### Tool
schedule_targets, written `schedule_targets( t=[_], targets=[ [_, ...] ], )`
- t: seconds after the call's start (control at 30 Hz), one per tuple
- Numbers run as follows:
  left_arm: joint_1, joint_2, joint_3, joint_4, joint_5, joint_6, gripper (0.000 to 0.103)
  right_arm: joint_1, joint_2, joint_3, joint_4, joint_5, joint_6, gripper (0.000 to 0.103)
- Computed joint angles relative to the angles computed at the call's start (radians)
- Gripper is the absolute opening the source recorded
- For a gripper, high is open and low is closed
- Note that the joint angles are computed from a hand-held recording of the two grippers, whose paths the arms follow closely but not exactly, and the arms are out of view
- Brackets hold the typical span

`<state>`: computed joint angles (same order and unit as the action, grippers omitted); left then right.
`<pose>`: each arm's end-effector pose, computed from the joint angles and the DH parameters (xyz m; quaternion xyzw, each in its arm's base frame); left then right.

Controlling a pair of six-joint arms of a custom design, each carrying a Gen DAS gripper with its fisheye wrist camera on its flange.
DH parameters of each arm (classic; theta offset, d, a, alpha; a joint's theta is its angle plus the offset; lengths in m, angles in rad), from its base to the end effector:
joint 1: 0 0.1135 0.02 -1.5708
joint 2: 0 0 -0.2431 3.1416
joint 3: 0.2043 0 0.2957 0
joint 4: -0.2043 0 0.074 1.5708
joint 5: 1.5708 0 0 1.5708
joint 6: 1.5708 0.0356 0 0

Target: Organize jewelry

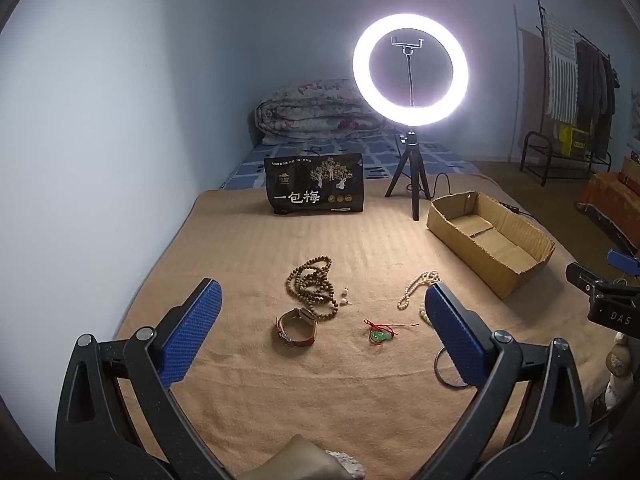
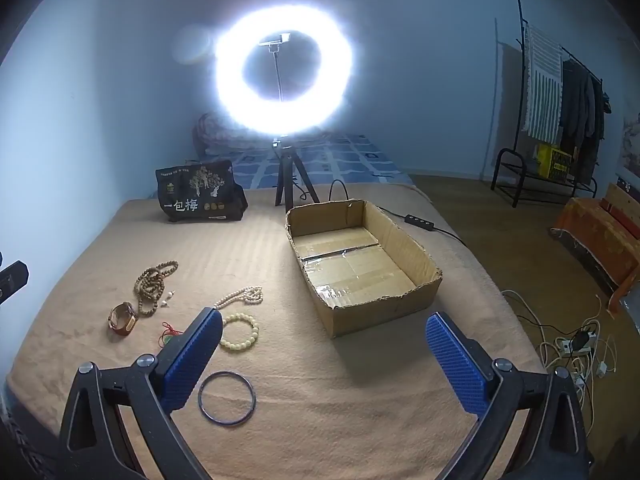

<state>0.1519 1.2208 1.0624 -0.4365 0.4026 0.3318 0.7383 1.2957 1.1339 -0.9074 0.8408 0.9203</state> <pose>0.3189 0.0347 0.2956 0.1711 0.8535 -0.0615 0.4883 0.2371 0.1799 0.2743 0.1812 0.8715 -0.0999 0.4446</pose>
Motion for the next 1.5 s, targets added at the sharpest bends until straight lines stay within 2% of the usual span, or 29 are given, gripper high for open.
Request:
schedule_targets(
  t=[1.5],
  targets=[
    [0.005, -0.013, -0.012, 0.006, 0.009, -0.005, 0.103, 0.013, 0.007, 0.009, -0.016, -0.005, 0.008, 0.103]
  ],
)
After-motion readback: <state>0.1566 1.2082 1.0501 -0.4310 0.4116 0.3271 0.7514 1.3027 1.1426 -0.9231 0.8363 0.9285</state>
